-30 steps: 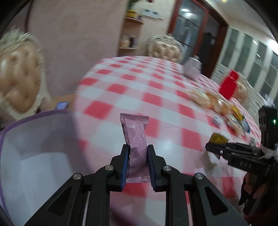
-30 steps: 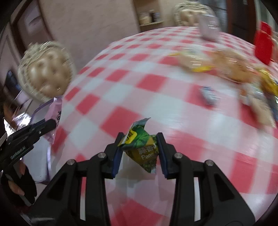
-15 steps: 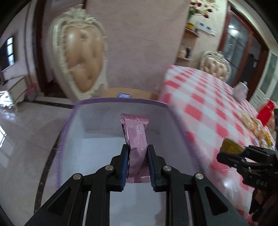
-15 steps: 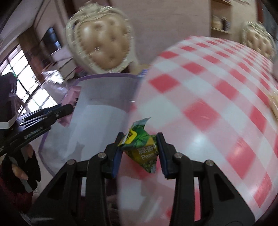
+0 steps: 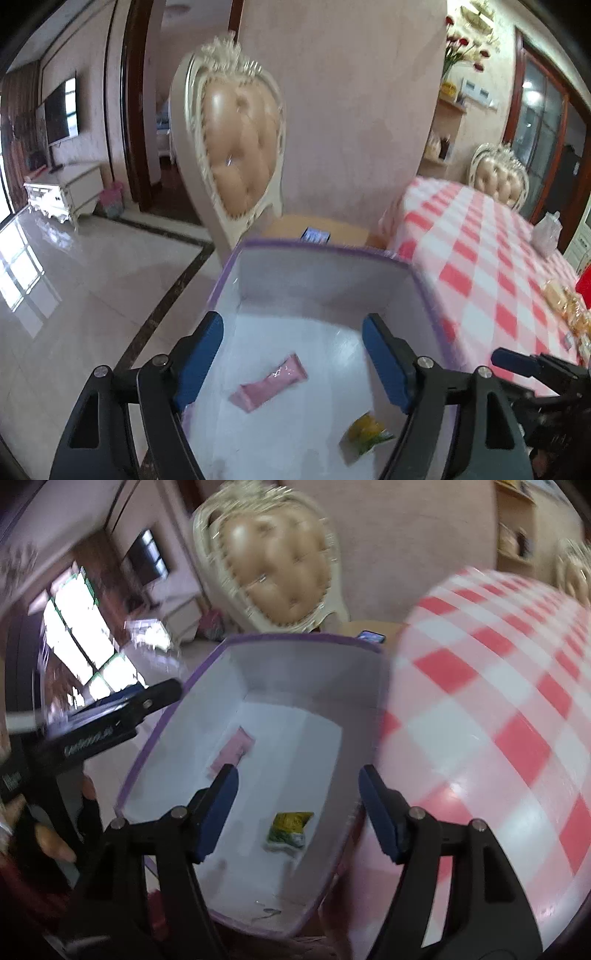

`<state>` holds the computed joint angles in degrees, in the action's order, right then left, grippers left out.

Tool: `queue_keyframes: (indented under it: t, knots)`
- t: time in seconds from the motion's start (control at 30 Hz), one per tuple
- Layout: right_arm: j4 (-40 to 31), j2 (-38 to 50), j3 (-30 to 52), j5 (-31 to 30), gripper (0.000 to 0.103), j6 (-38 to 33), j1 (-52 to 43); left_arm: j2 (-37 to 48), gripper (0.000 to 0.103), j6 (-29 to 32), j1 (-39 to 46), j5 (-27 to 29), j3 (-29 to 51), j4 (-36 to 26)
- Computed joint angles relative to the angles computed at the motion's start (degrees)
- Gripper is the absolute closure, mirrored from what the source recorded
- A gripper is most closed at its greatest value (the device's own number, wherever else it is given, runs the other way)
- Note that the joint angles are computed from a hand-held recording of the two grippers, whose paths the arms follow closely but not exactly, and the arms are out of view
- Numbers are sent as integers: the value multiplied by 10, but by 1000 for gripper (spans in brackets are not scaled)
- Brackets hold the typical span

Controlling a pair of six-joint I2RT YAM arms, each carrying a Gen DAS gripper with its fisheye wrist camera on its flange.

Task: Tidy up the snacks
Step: 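Carry both snacks to the white box and open both tools to drop them, then grasp the green-and-white bag with the right tool while the left tool grasps the small blue-white candy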

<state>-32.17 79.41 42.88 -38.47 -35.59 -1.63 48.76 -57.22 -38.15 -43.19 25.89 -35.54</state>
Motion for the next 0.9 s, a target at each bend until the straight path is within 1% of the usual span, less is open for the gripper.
queue_keyframes:
  t: [0.03, 0.07, 0.13, 0.17, 0.2, 0.27, 0.3, 0.4, 0.43, 0.47, 0.5, 0.6, 0.67, 0.7, 0.77, 0.8, 0.83, 0.87, 0.9]
  knots:
    - [-7, 9, 9, -16, 31, -1, -28, 10, 23, -5, -15, -13, 10, 3]
    - [-8, 12, 14, -25, 28, 5, -48, 27, 20, -2, -37, -32, 22, 18]
    - [-10, 17, 28, -36, 19, 30, -104, 70, 17, 20, -66, -55, 50, 57]
    - [-11, 21, 40, -33, 13, 46, -140, 104, 15, 41, -78, -58, 71, 87]
    - [-14, 22, 49, -32, 9, 52, -163, 138, 14, 65, -84, -51, 93, 118]
    - [-24, 40, 82, -44, 9, 42, -239, 211, 5, 104, -84, -11, 142, 175]
    - [-24, 53, 100, -49, 9, 42, -268, 246, 2, 113, -84, 16, 169, 197]
    - [-42, 111, 172, -69, 9, 34, -376, 367, 1, 130, -91, 97, 259, 272]
    - [-54, 139, 204, -73, 9, 25, -409, 407, 1, 134, -97, 118, 294, 278]
    - [-61, 173, 242, -73, 9, 16, -451, 462, 1, 143, -103, 148, 346, 281]
    - [-66, 193, 269, -73, 9, 12, -480, 507, 1, 150, -111, 170, 393, 273]
    - [-21, 268, 345, -58, 9, 23, -567, 649, 1, 158, -132, 232, 559, 215]
    - [0, 323, 408, -36, 9, 29, -604, 723, 1, 157, -145, 251, 656, 182]
    - [1, 349, 444, -25, 9, 34, -615, 748, 1, 159, -151, 255, 690, 174]
    - [-24, 428, 555, 14, 9, 33, -636, 806, 1, 167, -161, 263, 778, 135]
    - [-40, 469, 613, 45, 9, 40, -643, 836, 1, 170, -163, 264, 827, 108]
    - [-49, 497, 652, 70, 9, 47, -648, 867, 1, 170, -166, 263, 878, 81]
    - [-74, 538, 714, 109, 9, 60, -649, 890, 1, 170, -166, 264, 917, 62]
    - [-102, 566, 759, 121, 9, 61, -653, 910, 1, 166, -168, 261, 951, 43]
